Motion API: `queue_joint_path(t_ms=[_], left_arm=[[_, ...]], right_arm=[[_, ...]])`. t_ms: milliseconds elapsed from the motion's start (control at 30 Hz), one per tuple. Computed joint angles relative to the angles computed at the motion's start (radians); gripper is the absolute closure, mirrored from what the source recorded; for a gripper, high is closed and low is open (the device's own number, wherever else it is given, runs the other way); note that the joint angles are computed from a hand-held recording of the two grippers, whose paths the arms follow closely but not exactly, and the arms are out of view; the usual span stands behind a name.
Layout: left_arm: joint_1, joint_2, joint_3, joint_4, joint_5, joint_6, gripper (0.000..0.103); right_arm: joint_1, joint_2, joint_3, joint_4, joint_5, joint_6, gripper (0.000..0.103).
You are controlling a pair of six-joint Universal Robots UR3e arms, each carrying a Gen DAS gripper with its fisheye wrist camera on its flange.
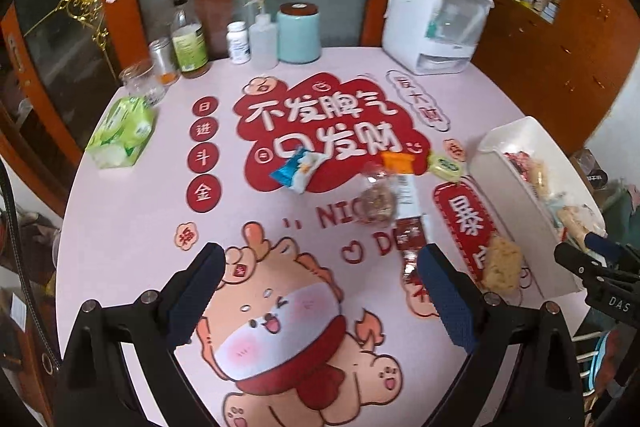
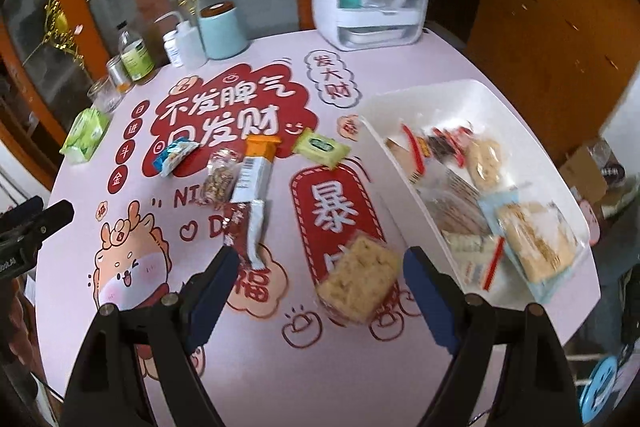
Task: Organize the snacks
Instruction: 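Move both tools back over the remaining snacks on the table, then grasp the clear nut bag with the right tool while the left tool grasps the blue-wrapped candy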
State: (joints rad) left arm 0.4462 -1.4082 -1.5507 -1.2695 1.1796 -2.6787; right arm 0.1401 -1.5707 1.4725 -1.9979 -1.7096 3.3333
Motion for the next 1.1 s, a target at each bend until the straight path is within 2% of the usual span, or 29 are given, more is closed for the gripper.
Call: queue_joint_path(t_ms=[100,233,400,467,533,700,800,867,1033,1100], left_arm=[[-0.001,-0.053,0.020,0.042,0.021,0.003,0.007],[-0.037,-0.168,0.099,0.105,0.062,0.011,0.007],[-0.124,-0.385,0.267,0.161,0.122,0.045,0.007],[-0.161,-0.488,0.352,0.146,0.132,0.088,0.007],[-0.189,-0.559,0.402,0.149,0.143,0.119,0.007],[-0.237,-0.724,0.520,0.146,0.163,0.211,0.007],[-0.256,-0.782,0.543,0.194,0.207,0.245,0.007],[-0.265,-0.827,0.583,0.202,0.237,0.256,0.007],[-0.262,-0.953,0.755,0.128,0.264,0.258,0.007],[-0.254,-1.015,0.864,0.053,0.254,0.248,0.007]], right_arm=[[0.001,0.079,-0.064,-0.013,0.040,-0.010,0.019],[-0.001,0.217,-0.187,0.002,0.106,-0.017,0.032],[0.020,0.443,-0.376,-0.010,0.164,-0.012,0.035],[0.026,0.537,-0.465,-0.001,0.186,-0.001,0.046],[0.031,0.643,-0.578,0.026,0.205,0.005,0.049],[0.053,0.855,-0.837,0.133,0.199,0.005,0.049],[0.069,0.967,-1.000,0.215,0.185,-0.009,0.049],[0.089,0.994,-1.030,0.193,0.138,-0.026,0.047],[0.128,1.123,-1.258,0.278,0.070,-0.096,0.046],[0.141,1.121,-1.241,0.257,0.054,-0.139,0.046]])
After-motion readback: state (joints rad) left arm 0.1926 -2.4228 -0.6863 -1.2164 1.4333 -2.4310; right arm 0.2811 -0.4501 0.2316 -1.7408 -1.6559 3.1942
